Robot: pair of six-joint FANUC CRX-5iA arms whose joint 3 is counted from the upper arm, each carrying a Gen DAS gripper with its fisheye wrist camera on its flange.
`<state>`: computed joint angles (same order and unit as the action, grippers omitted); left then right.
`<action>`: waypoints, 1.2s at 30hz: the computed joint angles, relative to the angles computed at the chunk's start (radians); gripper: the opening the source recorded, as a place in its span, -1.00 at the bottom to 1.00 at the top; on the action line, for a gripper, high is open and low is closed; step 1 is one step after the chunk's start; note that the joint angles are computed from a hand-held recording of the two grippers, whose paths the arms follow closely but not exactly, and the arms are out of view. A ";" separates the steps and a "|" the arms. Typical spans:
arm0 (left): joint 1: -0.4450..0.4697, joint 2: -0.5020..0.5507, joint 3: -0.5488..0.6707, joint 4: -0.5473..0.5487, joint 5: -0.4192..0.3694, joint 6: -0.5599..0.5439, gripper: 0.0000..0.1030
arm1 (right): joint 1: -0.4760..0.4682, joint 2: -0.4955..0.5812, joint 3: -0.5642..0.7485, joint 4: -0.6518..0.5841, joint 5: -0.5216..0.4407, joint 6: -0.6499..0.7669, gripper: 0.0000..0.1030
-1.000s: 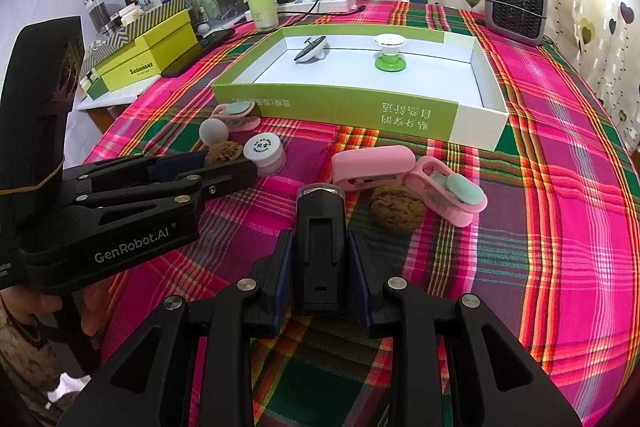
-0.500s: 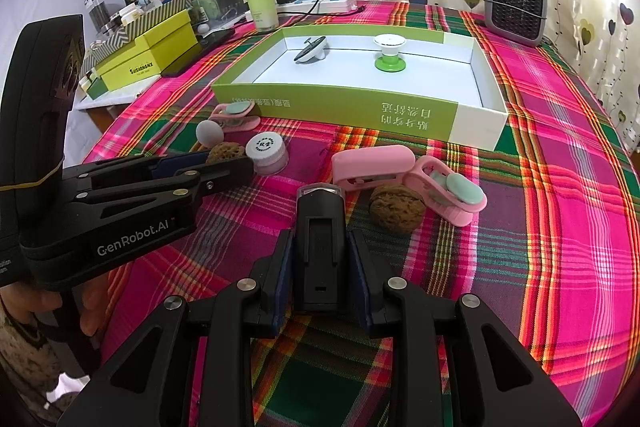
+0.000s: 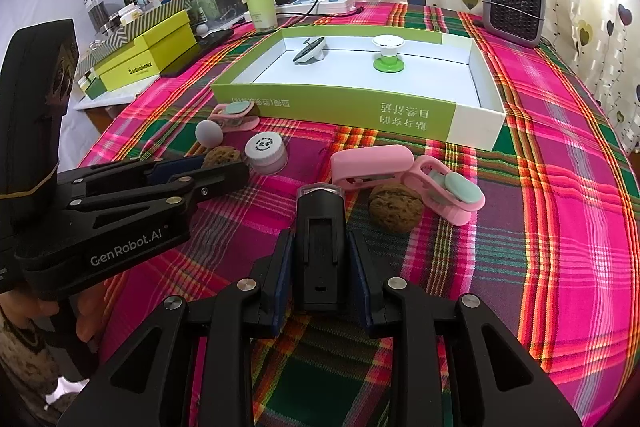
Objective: Organize objects
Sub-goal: 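Close left gripper on the walnut while right gripper holds black rectangle, then carry walnut with left gripper while right gripper carries black rectangle over box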
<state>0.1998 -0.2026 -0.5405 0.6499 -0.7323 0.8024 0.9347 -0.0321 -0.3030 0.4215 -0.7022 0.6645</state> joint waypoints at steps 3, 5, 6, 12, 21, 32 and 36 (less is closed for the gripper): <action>0.000 -0.005 -0.003 0.003 0.000 -0.001 -0.47 | -0.002 -0.004 -0.006 0.015 0.002 -0.018 -0.45; 0.000 -0.011 -0.005 0.003 -0.002 -0.002 -0.47 | -0.003 -0.006 -0.008 0.020 0.003 -0.022 -0.45; 0.000 -0.014 -0.005 -0.002 -0.004 0.002 -0.47 | 0.000 -0.007 -0.009 0.025 0.003 -0.028 -0.45; 0.004 -0.032 -0.010 -0.002 -0.009 0.006 -0.47 | 0.002 -0.007 -0.003 0.033 0.000 -0.026 -0.45; 0.007 -0.047 -0.008 0.015 -0.008 -0.009 -0.47 | 0.000 -0.017 0.000 0.047 0.005 -0.031 -0.45; 0.001 -0.029 0.019 0.029 -0.004 -0.005 -0.47 | -0.018 -0.013 0.023 0.056 -0.003 -0.020 -0.45; -0.007 -0.012 0.040 0.032 -0.002 -0.004 -0.47 | -0.037 -0.004 0.047 0.027 -0.003 0.010 -0.45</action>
<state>0.1925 -0.2145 -0.5009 0.6816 -0.7340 0.7984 0.8976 -0.0359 -0.2556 0.4485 -0.7053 0.6742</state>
